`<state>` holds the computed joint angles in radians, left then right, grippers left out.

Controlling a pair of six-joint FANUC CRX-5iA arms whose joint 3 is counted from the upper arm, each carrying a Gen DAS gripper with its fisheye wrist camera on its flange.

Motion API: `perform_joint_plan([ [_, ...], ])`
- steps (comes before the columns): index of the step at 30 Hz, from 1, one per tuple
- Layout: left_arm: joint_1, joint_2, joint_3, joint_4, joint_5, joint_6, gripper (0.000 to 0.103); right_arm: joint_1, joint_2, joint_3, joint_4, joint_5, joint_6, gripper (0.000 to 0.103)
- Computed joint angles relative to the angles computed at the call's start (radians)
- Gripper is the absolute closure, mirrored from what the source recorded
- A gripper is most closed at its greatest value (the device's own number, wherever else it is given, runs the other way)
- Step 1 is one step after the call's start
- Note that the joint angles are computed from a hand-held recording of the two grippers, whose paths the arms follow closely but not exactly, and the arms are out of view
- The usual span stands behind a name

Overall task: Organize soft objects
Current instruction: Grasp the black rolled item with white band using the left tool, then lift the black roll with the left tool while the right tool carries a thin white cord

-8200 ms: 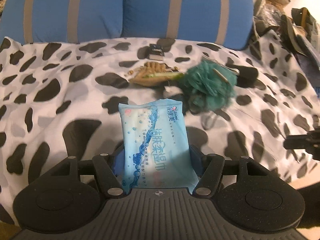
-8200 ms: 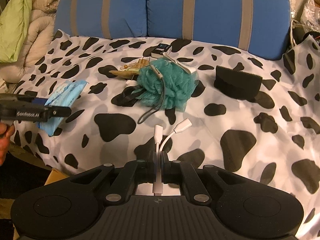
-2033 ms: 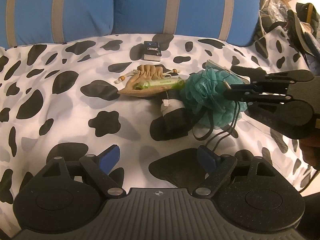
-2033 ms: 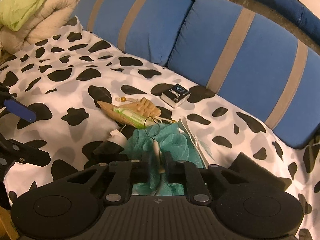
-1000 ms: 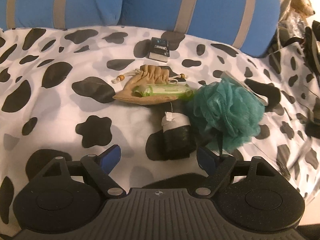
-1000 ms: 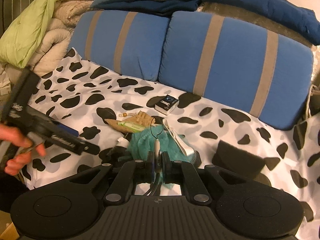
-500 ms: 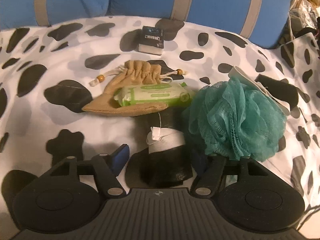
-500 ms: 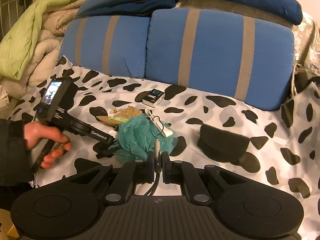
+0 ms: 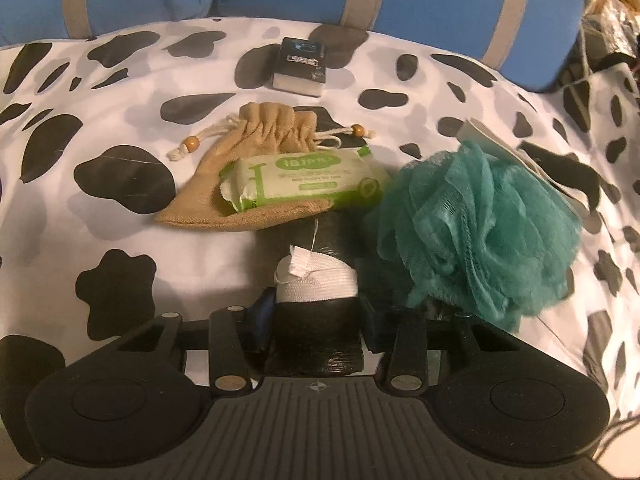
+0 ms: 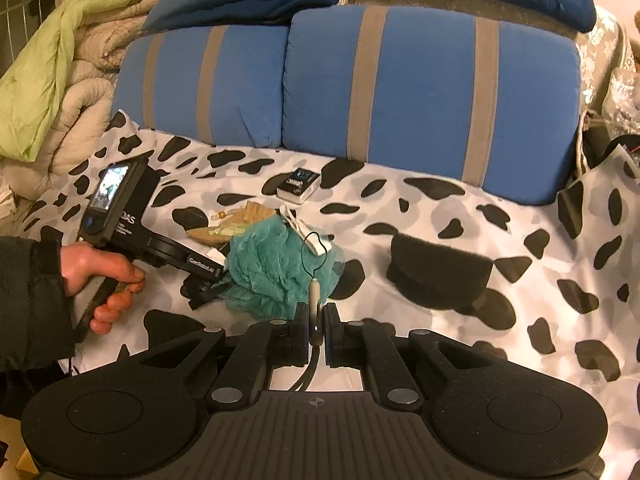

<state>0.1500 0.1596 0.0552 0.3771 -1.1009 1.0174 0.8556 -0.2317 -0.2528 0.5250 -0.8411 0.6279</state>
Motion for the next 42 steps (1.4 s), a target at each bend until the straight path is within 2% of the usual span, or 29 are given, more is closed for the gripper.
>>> perform_joint_plan([
  [11, 0.060, -0.057, -0.053, 0.067, -0.026, -0.125, 0.062, -0.004, 0.070, 0.087, -0.070, -0.066, 0.022, 0.094],
  [17, 0.110, -0.110, -0.110, 0.151, -0.012, -0.210, 0.062, -0.012, 0.109, 0.138, -0.120, -0.088, -0.010, 0.094],
  [26, 0.163, -0.198, -0.188, 0.268, -0.027, -0.345, 0.062, -0.003, 0.048, 0.095, -0.150, -0.023, -0.098, 0.094],
  [33, 0.186, -0.270, -0.255, 0.296, -0.043, -0.426, 0.062, 0.060, -0.007, 0.042, -0.116, -0.059, -0.204, 0.094],
  [42, 0.239, -0.357, -0.329, 0.314, -0.113, -0.485, 0.062, 0.138, -0.057, 0.007, -0.122, -0.074, -0.224, 0.094],
])
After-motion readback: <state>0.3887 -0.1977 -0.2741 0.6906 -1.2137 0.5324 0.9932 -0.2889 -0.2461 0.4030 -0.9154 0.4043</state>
